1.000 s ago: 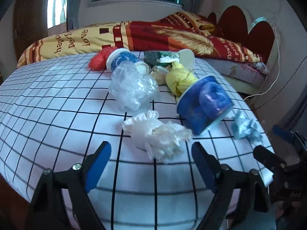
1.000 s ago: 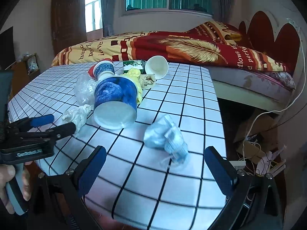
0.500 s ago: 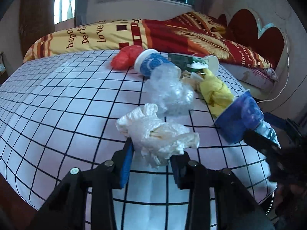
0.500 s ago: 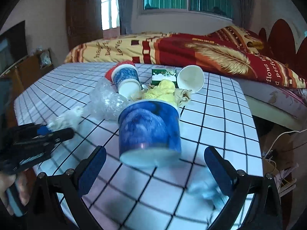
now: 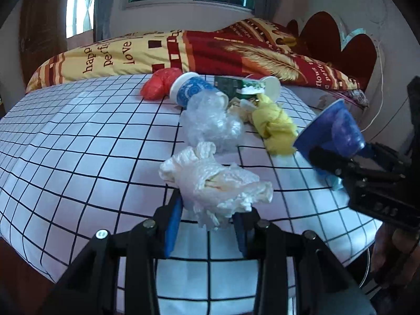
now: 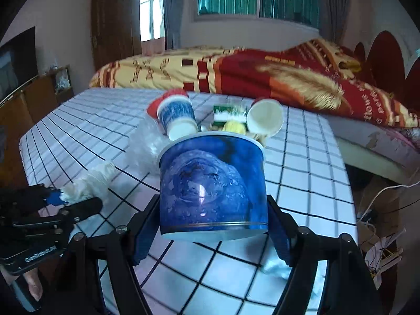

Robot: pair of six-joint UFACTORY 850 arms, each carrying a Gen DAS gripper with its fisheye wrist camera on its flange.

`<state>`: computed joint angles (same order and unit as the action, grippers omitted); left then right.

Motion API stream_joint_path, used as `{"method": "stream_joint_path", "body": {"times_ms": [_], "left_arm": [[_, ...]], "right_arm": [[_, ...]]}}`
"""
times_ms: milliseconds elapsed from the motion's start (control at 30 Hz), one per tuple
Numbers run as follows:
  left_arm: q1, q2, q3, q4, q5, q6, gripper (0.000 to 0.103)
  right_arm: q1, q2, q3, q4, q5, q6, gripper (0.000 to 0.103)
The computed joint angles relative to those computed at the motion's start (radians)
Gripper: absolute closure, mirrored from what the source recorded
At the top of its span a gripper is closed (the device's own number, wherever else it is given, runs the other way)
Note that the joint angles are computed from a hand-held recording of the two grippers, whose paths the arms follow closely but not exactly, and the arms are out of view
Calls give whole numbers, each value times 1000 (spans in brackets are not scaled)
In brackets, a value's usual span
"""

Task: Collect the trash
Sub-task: 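Grasp the white tissue with the left tool while the right tool grasps the blue paper cup, then carry the tissue and blue cup over the black bin and release both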

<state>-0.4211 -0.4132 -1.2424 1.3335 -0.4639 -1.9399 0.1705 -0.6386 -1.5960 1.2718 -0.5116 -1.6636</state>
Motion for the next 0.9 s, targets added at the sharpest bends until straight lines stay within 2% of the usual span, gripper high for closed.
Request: {"method": "stream_joint_path", "body": {"times_ms": [133,333,633,900], "left_arm": [[-25,8,-2,18,-4,-10,65],[-74,1,-20,30,-10,-7,65],[-141,-43,-86,-3,8,65,65],[-188,-96,-171,-45,20,148,65]], "right_arm": [[-35,67,77,100,-9,-105,26],[-125,165,210,294,-18,-310,26],[-238,206,274,333,-6,-335,26],[-322,217,306,303,-3,-319,26]]}}
